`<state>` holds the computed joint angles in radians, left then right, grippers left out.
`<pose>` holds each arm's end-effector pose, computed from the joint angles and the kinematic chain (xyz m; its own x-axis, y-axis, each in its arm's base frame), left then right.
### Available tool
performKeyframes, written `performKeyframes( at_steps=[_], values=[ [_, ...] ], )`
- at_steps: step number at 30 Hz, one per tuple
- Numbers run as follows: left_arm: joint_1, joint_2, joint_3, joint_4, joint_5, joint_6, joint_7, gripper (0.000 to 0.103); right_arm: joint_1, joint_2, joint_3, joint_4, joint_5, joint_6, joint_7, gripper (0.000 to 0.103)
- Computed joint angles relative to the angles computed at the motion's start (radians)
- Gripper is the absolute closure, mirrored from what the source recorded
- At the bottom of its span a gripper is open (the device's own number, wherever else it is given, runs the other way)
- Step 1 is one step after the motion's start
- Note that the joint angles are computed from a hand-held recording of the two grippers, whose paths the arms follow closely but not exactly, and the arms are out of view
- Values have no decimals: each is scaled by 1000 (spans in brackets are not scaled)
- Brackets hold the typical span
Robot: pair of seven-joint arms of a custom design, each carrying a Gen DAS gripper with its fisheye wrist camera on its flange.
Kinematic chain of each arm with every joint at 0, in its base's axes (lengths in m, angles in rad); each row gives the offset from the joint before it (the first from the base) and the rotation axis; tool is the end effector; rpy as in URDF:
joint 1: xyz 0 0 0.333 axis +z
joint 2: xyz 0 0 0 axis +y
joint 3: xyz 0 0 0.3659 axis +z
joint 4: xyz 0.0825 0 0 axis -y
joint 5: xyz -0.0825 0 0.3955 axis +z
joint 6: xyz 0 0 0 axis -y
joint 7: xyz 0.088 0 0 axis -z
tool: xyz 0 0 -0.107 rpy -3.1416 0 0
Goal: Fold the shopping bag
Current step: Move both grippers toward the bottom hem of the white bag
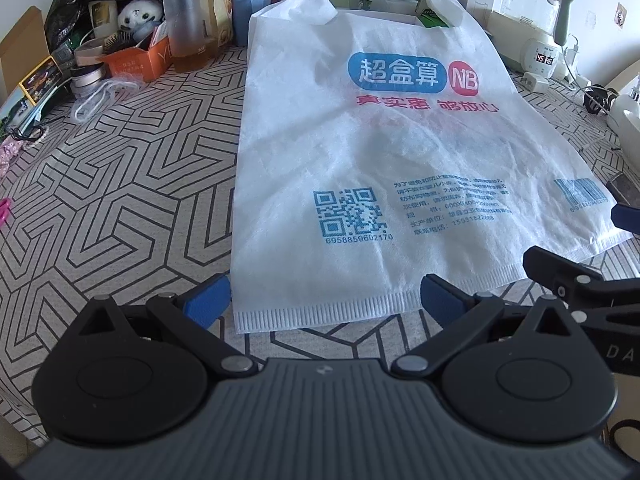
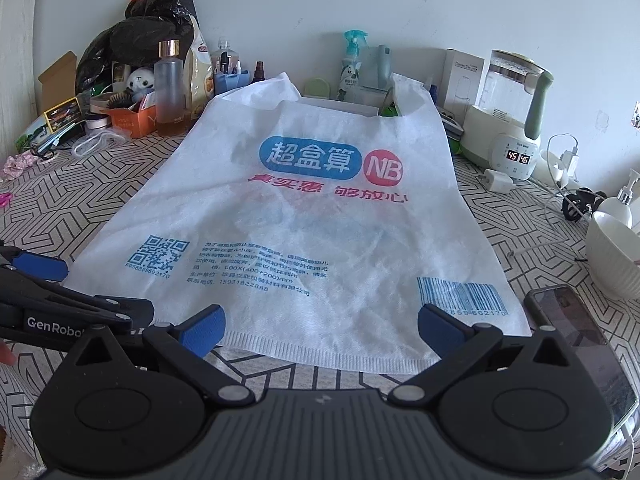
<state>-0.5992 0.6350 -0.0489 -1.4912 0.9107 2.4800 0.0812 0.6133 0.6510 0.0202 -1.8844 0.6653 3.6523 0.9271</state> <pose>0.6267 -0.4675 0.3696 0.1956 -0.9793 0.0523 -0.7294 -0.1809 -0.6598 0.6067 0.3435 0.3116 0.3725 -0.9098 0.1828 -0.4124 -0.3387 -0.8457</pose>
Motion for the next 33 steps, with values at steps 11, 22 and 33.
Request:
performKeyframes(
  at_steps=[11, 22, 33],
  values=[
    [33, -33, -8, -68, -22, 46, -76, 0, -152, -11, 67, -33, -101, -11, 136, 0],
    [31, -31, -3, -67, 9, 17, -92, 0, -154, 13, 25, -26, -177, -28, 224, 0],
    [10, -6, 11, -43, 50, -7, -83, 0, -166, 71, 25, 26, -173, 14, 263, 0]
  ],
)
